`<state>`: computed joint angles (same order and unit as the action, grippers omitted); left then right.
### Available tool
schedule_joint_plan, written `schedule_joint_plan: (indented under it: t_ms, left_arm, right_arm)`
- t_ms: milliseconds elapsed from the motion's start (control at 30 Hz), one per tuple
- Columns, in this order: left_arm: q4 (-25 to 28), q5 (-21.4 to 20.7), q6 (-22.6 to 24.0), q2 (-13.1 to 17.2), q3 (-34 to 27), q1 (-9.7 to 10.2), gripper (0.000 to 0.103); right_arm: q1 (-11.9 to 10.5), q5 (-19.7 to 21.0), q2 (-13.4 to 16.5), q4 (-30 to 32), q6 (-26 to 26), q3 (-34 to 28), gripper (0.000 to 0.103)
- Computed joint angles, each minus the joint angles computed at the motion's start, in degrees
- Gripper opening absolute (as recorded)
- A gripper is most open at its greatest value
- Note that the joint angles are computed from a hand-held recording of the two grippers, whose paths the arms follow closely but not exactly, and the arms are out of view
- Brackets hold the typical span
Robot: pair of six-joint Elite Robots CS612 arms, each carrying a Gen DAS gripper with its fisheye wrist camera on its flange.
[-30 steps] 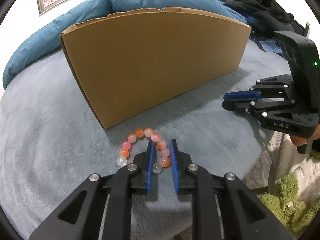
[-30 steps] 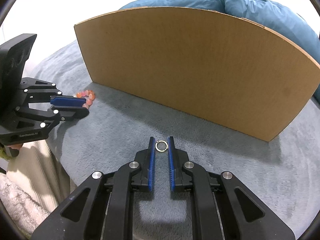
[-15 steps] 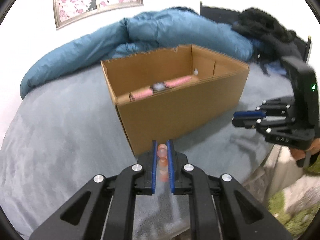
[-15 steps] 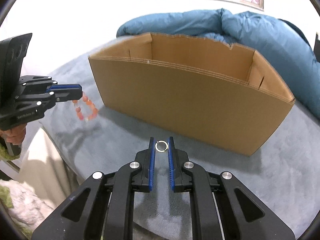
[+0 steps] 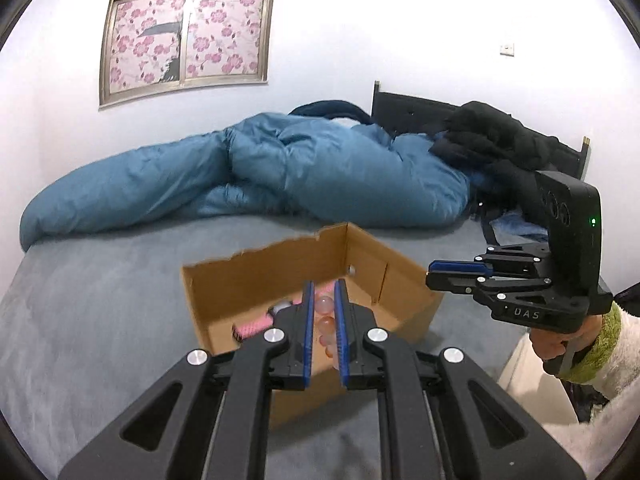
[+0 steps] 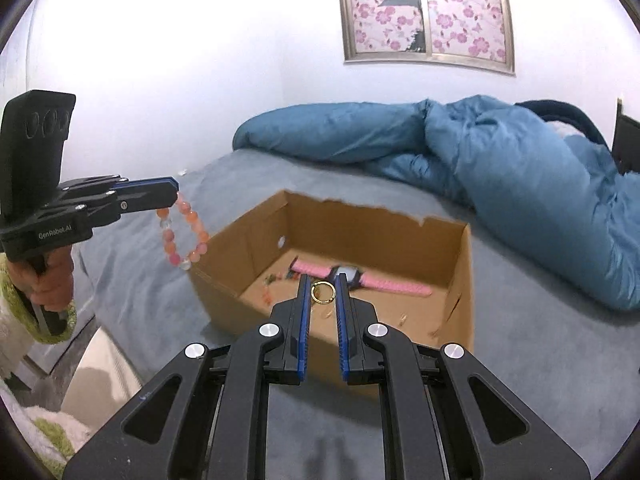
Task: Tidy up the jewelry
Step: 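Lower both held pieces into the box and open both tools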
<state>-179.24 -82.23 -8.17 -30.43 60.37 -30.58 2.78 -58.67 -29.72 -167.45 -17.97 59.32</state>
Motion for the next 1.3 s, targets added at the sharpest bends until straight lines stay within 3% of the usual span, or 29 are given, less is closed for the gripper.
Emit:
schedule_joint_plan:
  t_ms: [100,433,733,867,967,1100,1300]
  left_arm:
    - [3.5,-1.2,1.0,2.3,-4.7,0.34,0.009]
    - [27.0,-8.2,0.4,12.4,-23.5,1.49,0.009]
    - [40.3,-14.3,-1.7,19.0,-36.3,2.18,0.01]
    - [40.6,-15.9,-2.3,19.7,-37.6,2.5,0.011]
    - [39.8,-15.7,-2.6,19.1,-36.4,2.58,0.023]
    - [34.4,-14.9,-3.1,16.2,-30.4,2.67,0.028]
    - [22.8,-8.3,-4.5,10.1,-18.5,2.59,0.035]
  right_arm:
    - [0.1,-1.3,1.7,2.4,-0.6,-3.7,0.01]
    - [0.5,-6.0,8.1,20.1,-4.6,-16.8,0.01]
    - [0.7,-7.3,10.5,26.3,-5.5,-21.8,0.01]
    - [0.8,-7.8,11.5,29.2,-5.8,-24.1,0.01]
    - [1.0,-7.7,12.5,31.8,-5.8,-26.6,0.01]
    - [1.4,-7.6,14.7,36.4,-6.4,-31.7,0.01]
    - [2.3,-8.0,21.8,46.4,-6.9,-46.6,0.013]
